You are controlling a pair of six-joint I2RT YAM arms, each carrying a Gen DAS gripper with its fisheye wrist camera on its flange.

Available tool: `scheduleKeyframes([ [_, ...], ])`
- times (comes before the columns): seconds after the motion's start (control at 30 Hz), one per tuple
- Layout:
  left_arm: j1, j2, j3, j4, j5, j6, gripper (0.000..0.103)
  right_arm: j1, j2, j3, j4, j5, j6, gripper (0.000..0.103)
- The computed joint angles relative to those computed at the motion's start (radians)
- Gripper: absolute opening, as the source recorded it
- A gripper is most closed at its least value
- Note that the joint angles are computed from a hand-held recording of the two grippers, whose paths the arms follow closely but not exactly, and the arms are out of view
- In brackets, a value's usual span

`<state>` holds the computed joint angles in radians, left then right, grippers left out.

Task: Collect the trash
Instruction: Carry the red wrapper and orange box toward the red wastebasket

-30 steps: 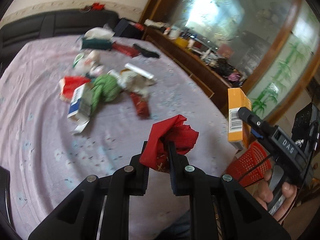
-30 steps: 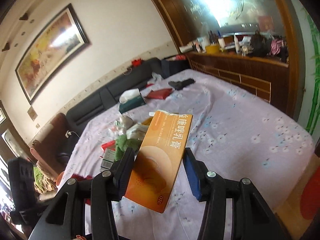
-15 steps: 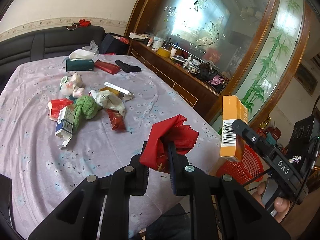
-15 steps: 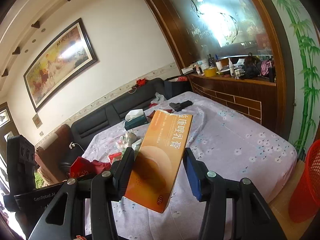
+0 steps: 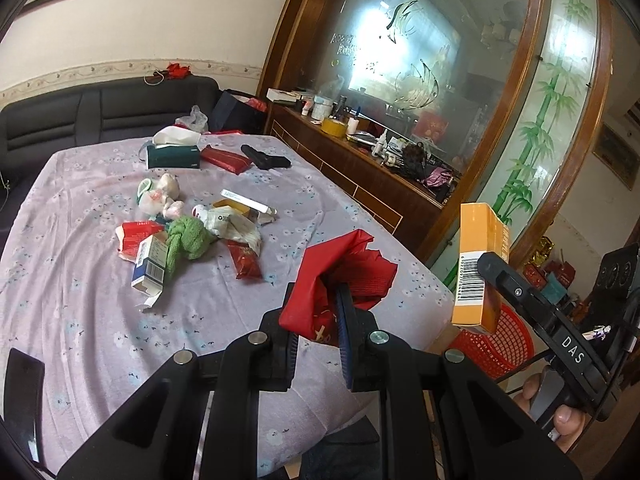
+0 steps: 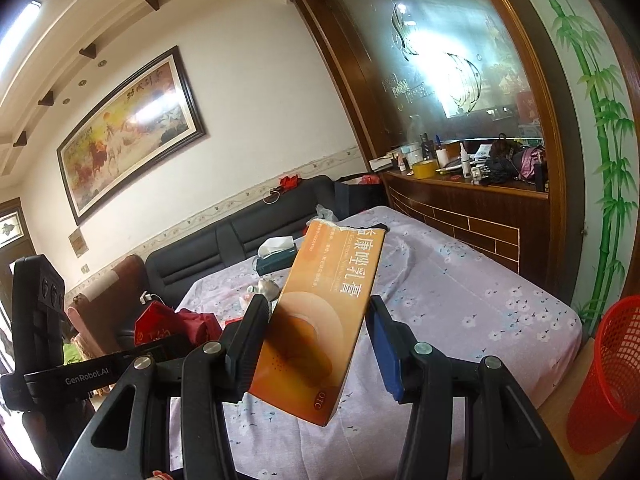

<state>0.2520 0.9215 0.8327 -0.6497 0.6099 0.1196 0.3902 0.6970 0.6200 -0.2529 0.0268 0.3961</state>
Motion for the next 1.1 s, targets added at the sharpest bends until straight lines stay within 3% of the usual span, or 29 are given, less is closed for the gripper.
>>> scheduleKeyframes([
  [0.77,-0.136,0.022,-0.001,0.062,-0.083,-0.083,0.016,-0.119,-0.028,-0.016,-0.026,-0.072,-0.022,0.054],
  [0.93,-0.243,0.066,0.002,0.107,-0.116,-0.123,0.016,-0.22,-0.026,-0.021,-0.041,-0.144,-0.033,0.054],
  [1.1,-0.408,0.149,0.024,0.173,-0.155,-0.182,0.016,-0.45,-0.053,-0.039,-0.074,-0.307,-0.069,0.054],
])
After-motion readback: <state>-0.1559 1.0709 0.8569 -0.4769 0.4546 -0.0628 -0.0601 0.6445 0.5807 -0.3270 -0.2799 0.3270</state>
